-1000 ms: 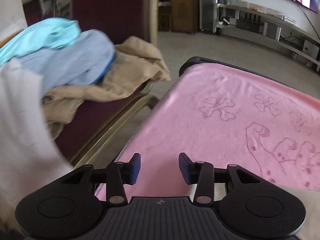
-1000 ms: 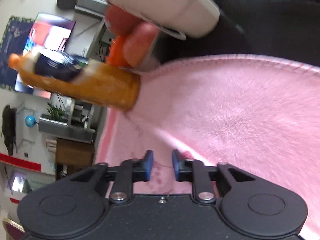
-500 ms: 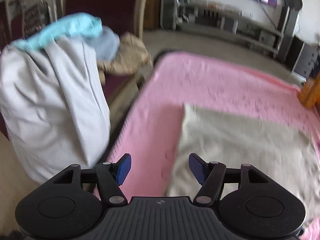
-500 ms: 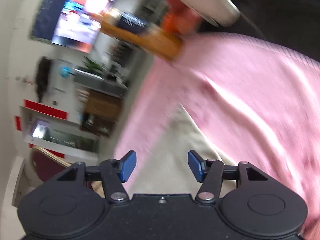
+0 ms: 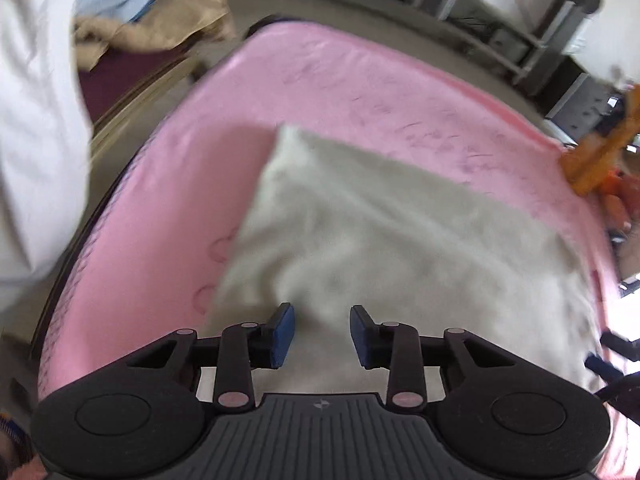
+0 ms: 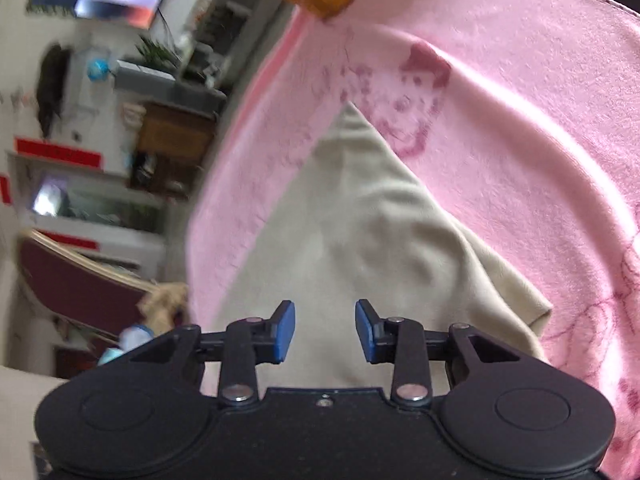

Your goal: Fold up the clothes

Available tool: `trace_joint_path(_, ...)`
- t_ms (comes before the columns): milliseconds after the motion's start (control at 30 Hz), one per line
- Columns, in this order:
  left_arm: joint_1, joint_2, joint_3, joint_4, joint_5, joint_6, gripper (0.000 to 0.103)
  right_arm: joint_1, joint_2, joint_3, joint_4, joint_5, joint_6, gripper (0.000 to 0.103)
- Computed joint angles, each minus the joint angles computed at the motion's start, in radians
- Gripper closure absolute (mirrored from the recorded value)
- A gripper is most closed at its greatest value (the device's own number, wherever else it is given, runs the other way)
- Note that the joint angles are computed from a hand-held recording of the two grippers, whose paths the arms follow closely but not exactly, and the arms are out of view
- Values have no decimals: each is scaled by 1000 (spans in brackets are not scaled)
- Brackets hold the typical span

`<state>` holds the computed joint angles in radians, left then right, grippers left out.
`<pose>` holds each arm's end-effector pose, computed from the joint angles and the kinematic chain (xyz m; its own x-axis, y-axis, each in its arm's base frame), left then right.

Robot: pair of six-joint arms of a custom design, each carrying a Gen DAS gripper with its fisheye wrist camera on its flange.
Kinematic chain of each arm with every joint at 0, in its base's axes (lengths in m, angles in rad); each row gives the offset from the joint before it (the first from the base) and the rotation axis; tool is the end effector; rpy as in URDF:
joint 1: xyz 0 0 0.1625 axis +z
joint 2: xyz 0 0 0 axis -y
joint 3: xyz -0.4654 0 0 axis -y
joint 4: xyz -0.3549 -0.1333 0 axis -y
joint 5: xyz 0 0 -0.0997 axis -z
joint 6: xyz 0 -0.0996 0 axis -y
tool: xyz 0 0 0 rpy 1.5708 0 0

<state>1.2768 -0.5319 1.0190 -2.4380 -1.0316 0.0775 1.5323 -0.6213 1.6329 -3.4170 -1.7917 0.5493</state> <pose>-0.0666 -0.8565 0.1900 -0.8530 0.1350 -0.5041 0.3362 0.8810 -0.3330 0.0842 -0.7094 0.1412 -0.8127 0.5207 -0.2614 0.5278 0.4680 -0.7088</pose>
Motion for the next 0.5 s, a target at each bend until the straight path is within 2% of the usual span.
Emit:
trace_joint_path(33,4,-7,4,1,0,-15,71,1,-3,-8,44,-32,2,73)
trace_joint_path(100,11,-22,16,1,10,-41,70,-11,-16,17,48,-30,36,80)
trace_joint_path(167,10,-41,43,-6,68,-44,70,-28,-41,65,17,-6,85,82)
trace_joint_path(200,6,-47,56,-11,125,-38,68,-33,-55,89,9,-13,109,83)
trace_joint_path(233,3,-52,70,-22,177,-30,56,-38,-69,113,3,-22,133,84)
trace_joint_path(267,4,-56,83,-37,212,-19,52,-40,-83,134,4,-45,150,86)
trace_joint_path(333,1,-68,110,-69,260,16,58,-30,-101,171,-23,-98,161,86)
trace_joint_path(367,-4,-76,136,-113,286,41,66,-25,-110,190,-36,-123,166,86)
trace_joint_path(400,-8,-82,161,-159,313,68,69,-17,-118,205,-45,-162,174,75)
trace_joint_path(433,-11,-93,188,-200,318,89,68,5,-115,207,-59,-243,164,63)
trace_joint_path(467,-12,-112,217,-232,285,96,67,17,-113,217,-88,-293,137,63)
trace_joint_path(500,-12,-131,246,-260,246,100,68,30,-105,230,-148,-302,116,63)
